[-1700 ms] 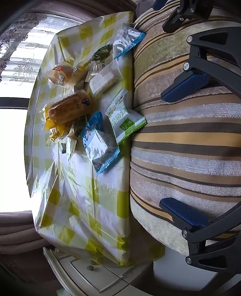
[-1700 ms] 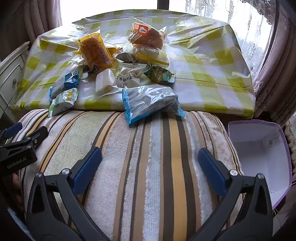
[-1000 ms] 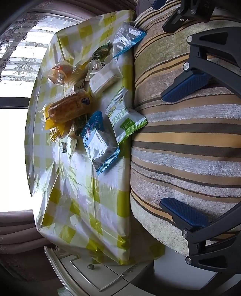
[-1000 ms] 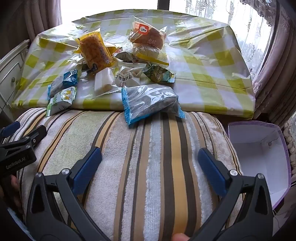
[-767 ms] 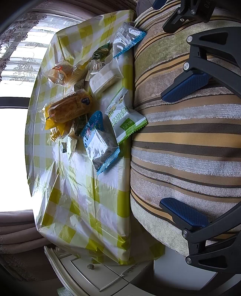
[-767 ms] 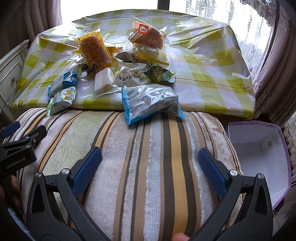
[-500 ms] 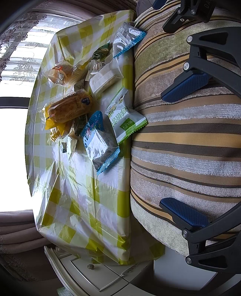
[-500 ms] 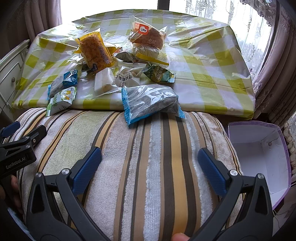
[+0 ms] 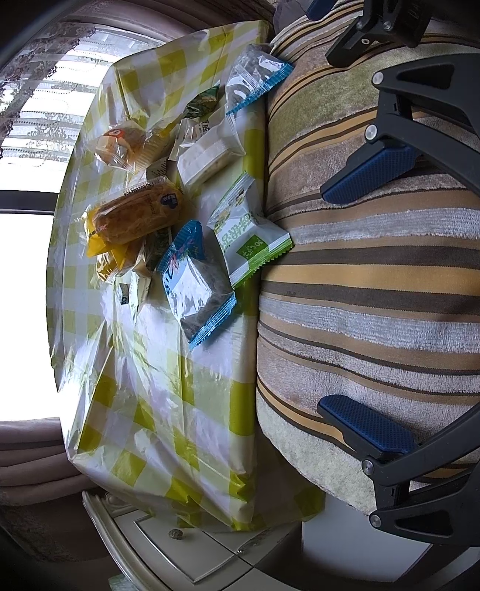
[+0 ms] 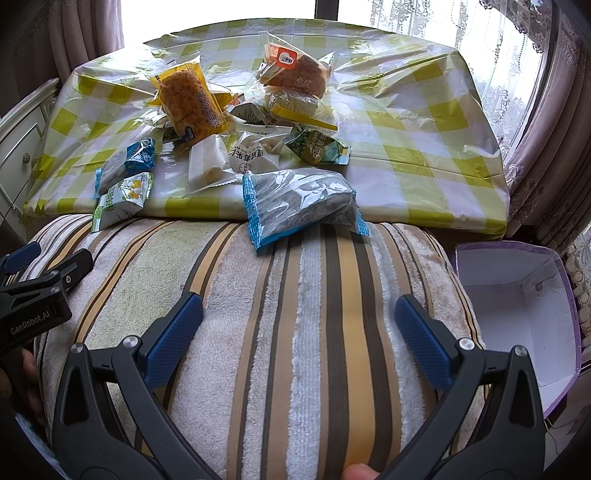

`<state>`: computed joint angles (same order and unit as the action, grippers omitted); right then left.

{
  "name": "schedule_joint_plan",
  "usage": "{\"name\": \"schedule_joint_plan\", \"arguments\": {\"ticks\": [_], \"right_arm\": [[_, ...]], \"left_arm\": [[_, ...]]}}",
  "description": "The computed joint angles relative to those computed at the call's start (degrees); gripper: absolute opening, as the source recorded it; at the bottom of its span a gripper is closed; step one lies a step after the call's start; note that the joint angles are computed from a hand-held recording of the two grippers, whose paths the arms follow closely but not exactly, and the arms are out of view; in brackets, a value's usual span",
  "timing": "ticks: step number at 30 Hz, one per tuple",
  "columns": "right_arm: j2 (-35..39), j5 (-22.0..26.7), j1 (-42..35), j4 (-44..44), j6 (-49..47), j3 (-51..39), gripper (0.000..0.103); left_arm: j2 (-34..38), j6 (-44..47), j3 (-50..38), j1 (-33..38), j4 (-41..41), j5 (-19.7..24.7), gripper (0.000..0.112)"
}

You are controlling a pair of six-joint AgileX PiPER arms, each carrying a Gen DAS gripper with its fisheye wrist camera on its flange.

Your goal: Organize snacks

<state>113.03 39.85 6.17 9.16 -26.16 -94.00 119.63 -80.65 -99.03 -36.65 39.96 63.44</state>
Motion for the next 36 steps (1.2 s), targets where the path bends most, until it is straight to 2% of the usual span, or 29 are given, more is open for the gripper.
{"name": "schedule_joint_plan", "arguments": {"ticks": [19,23,26,32,36], "right_arm": [[0.11,0.43,0.25,-1.03,0.76,-0.44,0.103],[1.25,4.03,-0.23,-0.16,0.01,-3.30,0.103],[3.04,8.79,-1.08,1.38,-2.19,-7.33,0.103],[2.20,7.13,-2.31,5.51,-6.77,-5.56,0.103],[3.97,9.03,-3.19,6.87,-4.38,-9.03,0.103]], "left_arm": [[-0.39,-0.51,1.03,-0.18,0.36,-0.87,0.103],[-0.76,-1.10,1.71,-0.41,0.89,-1.16,0.103],[-1.08,-1.38,2.18,-0.41,1.12,-1.58,0.103],[-1.10,-1.21,1.64,-0.82,1.94,-0.73,0.103],[-2.24,2.15,2.55,-0.18,2.39,-5.24,0.090]]}}
